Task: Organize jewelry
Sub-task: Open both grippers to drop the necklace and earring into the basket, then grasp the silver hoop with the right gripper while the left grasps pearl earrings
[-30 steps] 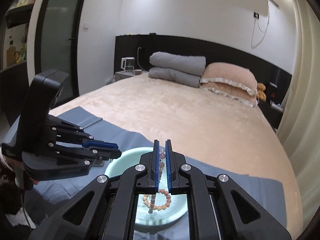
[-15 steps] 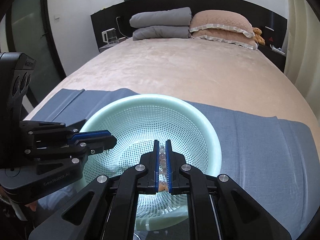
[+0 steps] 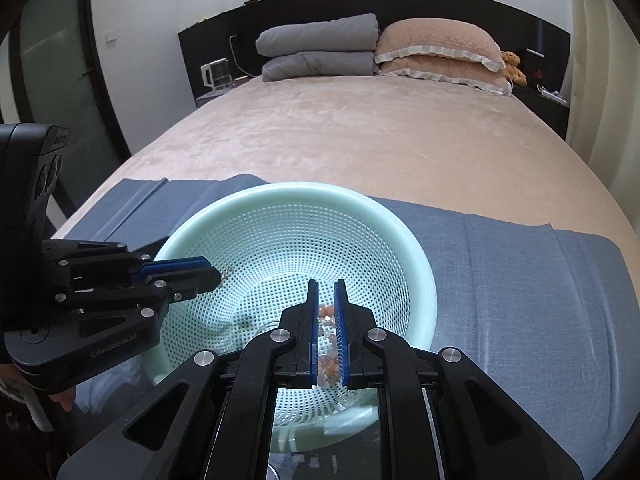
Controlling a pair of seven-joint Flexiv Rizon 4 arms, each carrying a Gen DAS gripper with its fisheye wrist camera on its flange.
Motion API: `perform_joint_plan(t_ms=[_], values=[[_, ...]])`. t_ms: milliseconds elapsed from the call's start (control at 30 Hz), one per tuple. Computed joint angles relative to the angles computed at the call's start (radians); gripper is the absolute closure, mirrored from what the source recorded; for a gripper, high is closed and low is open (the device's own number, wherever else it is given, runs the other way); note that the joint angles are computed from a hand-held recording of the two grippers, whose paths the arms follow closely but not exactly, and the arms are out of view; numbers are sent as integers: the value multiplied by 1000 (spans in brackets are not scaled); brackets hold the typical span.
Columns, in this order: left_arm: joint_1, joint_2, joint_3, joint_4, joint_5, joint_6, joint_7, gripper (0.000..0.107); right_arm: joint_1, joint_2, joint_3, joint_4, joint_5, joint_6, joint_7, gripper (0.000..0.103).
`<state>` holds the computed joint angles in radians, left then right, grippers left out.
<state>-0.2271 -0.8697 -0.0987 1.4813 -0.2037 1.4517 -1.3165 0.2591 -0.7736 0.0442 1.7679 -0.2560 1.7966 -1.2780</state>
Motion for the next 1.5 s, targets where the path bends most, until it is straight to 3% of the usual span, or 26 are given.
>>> perform_joint_plan(t_ms=[200, 433, 700, 900, 1067, 1167, 1500], values=[[-4, 30, 8, 42, 11, 31, -13, 74, 21, 19, -30, 32, 19, 16, -2, 94], [-21, 79, 27, 104, 15, 52, -45, 59, 61, 66, -72, 102, 67, 78, -8, 71], [-41, 158, 54, 206, 37, 89, -73, 42, 99, 137, -98, 186, 119, 115, -32, 68], [-38, 197, 60, 269, 45, 84, -82, 40, 108, 176, -99, 253, 155, 156, -59, 66], [28, 202, -23, 354, 51, 131, -42, 35, 122, 171, -97, 328, 166, 224, -141, 60], [110, 187, -125, 394, 44, 131, 18, 35, 70, 147, -45, 358, 135, 259, -175, 60], [233, 99, -269, 467, 114, 265, 151, 35, -33, 60, 49, 381, 24, 289, -200, 51]])
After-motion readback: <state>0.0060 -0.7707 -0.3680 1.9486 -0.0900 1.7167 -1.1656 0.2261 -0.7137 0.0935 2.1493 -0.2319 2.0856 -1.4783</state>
